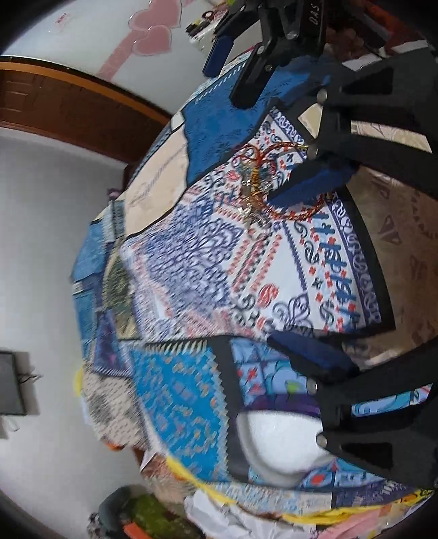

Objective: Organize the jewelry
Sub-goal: 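Move the left gripper to the jewelry pile and grasp the beaded bracelet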

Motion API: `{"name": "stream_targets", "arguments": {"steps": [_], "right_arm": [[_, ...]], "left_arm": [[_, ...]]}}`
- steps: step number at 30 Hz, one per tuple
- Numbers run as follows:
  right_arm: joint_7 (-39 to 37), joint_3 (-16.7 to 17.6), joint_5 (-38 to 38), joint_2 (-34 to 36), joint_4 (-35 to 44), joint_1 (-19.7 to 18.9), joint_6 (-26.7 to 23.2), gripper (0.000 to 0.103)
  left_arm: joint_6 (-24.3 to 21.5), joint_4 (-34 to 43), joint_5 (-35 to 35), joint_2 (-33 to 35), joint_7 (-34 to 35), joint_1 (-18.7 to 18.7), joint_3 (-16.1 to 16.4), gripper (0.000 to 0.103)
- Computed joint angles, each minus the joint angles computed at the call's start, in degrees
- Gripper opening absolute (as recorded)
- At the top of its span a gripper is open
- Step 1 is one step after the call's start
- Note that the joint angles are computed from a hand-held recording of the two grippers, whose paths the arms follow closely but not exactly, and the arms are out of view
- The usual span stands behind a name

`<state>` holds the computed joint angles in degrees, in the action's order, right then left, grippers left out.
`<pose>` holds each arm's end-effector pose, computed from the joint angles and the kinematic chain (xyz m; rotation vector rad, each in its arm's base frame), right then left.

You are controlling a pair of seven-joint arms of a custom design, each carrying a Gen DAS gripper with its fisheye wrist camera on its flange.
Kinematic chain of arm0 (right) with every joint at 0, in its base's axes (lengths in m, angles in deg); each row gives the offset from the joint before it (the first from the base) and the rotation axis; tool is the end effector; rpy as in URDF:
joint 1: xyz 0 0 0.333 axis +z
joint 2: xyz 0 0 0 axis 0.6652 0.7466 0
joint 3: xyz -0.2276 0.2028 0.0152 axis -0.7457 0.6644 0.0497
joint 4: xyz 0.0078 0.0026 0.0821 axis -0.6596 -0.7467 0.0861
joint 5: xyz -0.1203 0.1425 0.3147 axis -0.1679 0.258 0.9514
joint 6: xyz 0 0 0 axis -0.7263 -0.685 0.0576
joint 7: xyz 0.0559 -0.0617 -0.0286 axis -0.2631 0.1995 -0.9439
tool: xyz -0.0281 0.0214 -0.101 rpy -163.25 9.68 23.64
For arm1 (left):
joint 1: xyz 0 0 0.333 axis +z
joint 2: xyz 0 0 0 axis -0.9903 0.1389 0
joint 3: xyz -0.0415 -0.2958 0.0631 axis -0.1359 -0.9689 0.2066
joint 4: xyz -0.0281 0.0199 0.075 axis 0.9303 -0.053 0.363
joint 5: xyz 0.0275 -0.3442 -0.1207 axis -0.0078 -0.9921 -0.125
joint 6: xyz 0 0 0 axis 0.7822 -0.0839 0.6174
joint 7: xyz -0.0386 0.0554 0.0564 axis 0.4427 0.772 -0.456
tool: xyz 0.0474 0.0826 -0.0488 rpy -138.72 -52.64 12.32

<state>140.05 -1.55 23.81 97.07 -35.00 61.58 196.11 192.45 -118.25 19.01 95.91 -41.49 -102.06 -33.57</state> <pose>0.5843 0.2330 0.5286 -2.0400 1.2311 -0.4487 0.5619 -0.3431 0.4770 -1.9462 1.7710 -0.7765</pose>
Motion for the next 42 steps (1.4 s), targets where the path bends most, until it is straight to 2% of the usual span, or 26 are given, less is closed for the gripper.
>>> {"name": "stream_targets", "arguments": {"steps": [2,5,6,10,12,16,20,26,31,33,34,40,42], "right_arm": [[-2.8,0.98,3.16,1.29,2.07,-1.0,-2.85,0.092],[-5.77,1.58,5.94,2.56,4.09,-1.68,-6.32,0.083],[-6.23,1.6,6.26,2.89,4.54,-1.62,-6.93,0.08],[-8.34,1.73,7.81,3.54,5.46,-1.67,-9.27,0.073],[-8.97,1.64,7.95,3.63,5.69,-1.56,-9.69,0.068],[-10.63,1.78,9.4,4.51,7.45,-1.96,-12.07,0.062],[-10.95,1.63,9.74,5.44,9.0,-2.09,-13.93,0.05],[-12.09,1.9,11.03,5.83,10.05,-2.27,-15.55,0.046],[-12.59,1.92,10.92,6.66,11.22,-1.96,-17.04,0.041],[-12.65,1.89,10.96,6.84,11.51,-1.96,-17.27,0.04],[-12.73,1.93,11.15,6.94,11.62,-1.99,-17.41,0.04],[-12.49,1.69,9.8,7.2,12.11,-1.53,-18.03,0.03],[-12.4,1.66,9.37,7.27,12.08,-1.32,-17.9,0.024]], "left_arm": [[0.98,0.49,-3.56,1.06,3.46,1.3,-1.32,0.061],[1.3,1.16,-3.64,1.73,4.36,0.88,-0.97,0.057],[1.42,1.46,-3.87,1.98,4.87,0.9,-0.98,0.052],[2.79,2.17,-6.68,2.73,7.74,1.85,-1.62,0.046],[3.08,2.77,-7.82,3.19,9.24,2.21,-1.81,0.038],[3.44,3.82,-9.82,4.18,12.05,2.72,-2.18,0.036],[2.93,5.73,-10.44,5.56,14.32,2.36,-2.13,0.036],[4.05,7.58,-12.47,7.33,16.55,2.81,-2.38,0.035],[5.47,8.07,-14.32,8.25,17.78,3.48,-2.85,0.021],[6.17,8.22,-15.36,8.63,18.29,3.94,-3.16,0.01],[6.35,8.29,-15.77,8.76,18.51,4.09,-3.27,0.008],[6.93,6.09,-15.58,6.87,17.76,3.57,-2.76,0.008],[7.29,4.42,-14.77,5.43,16.86,3.26,-2.41,0.008]]}}
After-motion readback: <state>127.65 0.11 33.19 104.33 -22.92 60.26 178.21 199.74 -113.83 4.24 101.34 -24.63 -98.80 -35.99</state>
